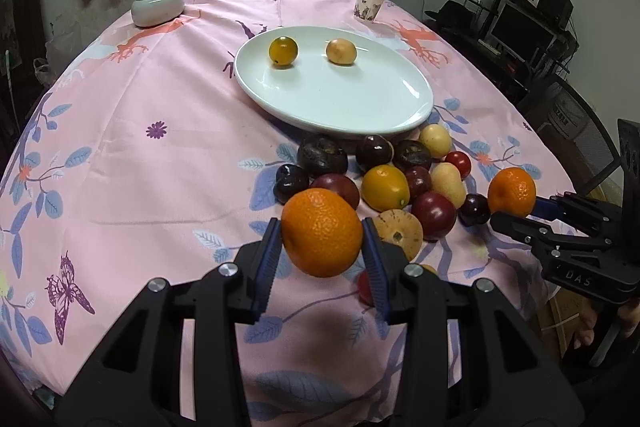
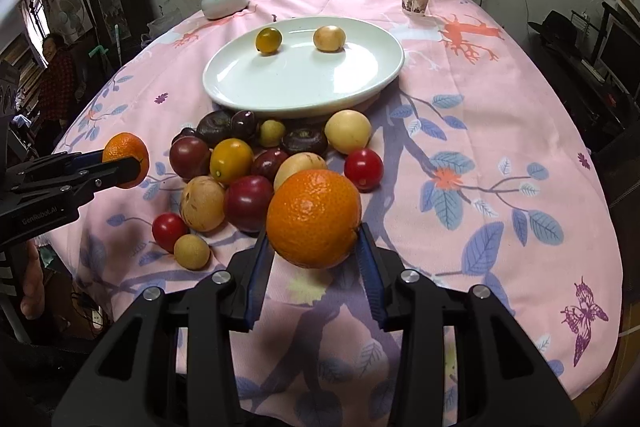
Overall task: Organize fruits
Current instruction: 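Carry both mandarins onto the white plate and open both grippers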
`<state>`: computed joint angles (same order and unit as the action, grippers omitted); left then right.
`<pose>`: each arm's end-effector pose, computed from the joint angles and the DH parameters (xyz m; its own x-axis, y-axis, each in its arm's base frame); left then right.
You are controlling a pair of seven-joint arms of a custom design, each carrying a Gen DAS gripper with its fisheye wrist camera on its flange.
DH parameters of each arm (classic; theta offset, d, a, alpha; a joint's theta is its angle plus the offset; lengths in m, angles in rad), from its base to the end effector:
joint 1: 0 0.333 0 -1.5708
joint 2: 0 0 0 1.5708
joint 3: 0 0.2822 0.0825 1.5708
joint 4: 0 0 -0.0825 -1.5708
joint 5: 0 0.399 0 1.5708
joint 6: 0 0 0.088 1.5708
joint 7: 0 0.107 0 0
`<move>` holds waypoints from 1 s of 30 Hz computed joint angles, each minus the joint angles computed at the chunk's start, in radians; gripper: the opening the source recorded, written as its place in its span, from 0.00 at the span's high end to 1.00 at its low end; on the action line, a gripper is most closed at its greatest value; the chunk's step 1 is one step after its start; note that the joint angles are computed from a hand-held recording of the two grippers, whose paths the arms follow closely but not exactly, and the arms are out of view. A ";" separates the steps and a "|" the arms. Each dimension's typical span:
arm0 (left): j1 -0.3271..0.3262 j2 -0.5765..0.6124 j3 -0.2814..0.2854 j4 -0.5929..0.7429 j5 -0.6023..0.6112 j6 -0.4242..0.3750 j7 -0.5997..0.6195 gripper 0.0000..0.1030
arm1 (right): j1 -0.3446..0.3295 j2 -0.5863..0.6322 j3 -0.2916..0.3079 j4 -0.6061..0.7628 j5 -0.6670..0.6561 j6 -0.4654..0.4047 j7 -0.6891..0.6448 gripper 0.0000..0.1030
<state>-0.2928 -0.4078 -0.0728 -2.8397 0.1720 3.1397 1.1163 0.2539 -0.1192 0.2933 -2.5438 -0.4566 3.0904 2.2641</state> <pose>0.3894 -0.1630 0.3501 -0.1411 -0.9781 0.1530 -0.7752 0.0130 -0.6316 0.4100 0.2914 0.3373 0.3364 -0.9370 -0.0945 -0.7617 -0.2117 -0.6124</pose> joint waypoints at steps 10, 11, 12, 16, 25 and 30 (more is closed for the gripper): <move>-0.009 0.092 0.024 0.143 -0.011 -0.026 0.055 0.60 | 0.146 0.081 -0.130 0.097 0.404 0.019 -0.396 0.60; -0.035 0.113 0.051 0.174 -0.031 -0.035 0.083 0.60 | 0.157 0.096 -0.137 0.120 0.467 0.010 -0.457 0.60; -0.069 0.139 0.087 0.212 -0.062 -0.050 0.128 0.60 | 0.159 0.115 -0.141 0.151 0.498 -0.007 -0.496 0.60; -0.028 0.282 0.062 0.411 -0.086 -0.105 0.199 0.60 | 0.168 0.212 -0.188 0.317 0.369 -0.086 -0.454 0.60; 0.053 0.731 0.002 0.987 -0.170 -0.343 0.285 0.60 | 0.165 0.625 -0.241 0.910 0.459 -0.379 -0.599 0.60; 0.092 0.868 -0.038 1.159 -0.090 -0.421 0.243 0.60 | 0.173 0.773 -0.260 1.123 0.486 -0.502 -0.620 0.60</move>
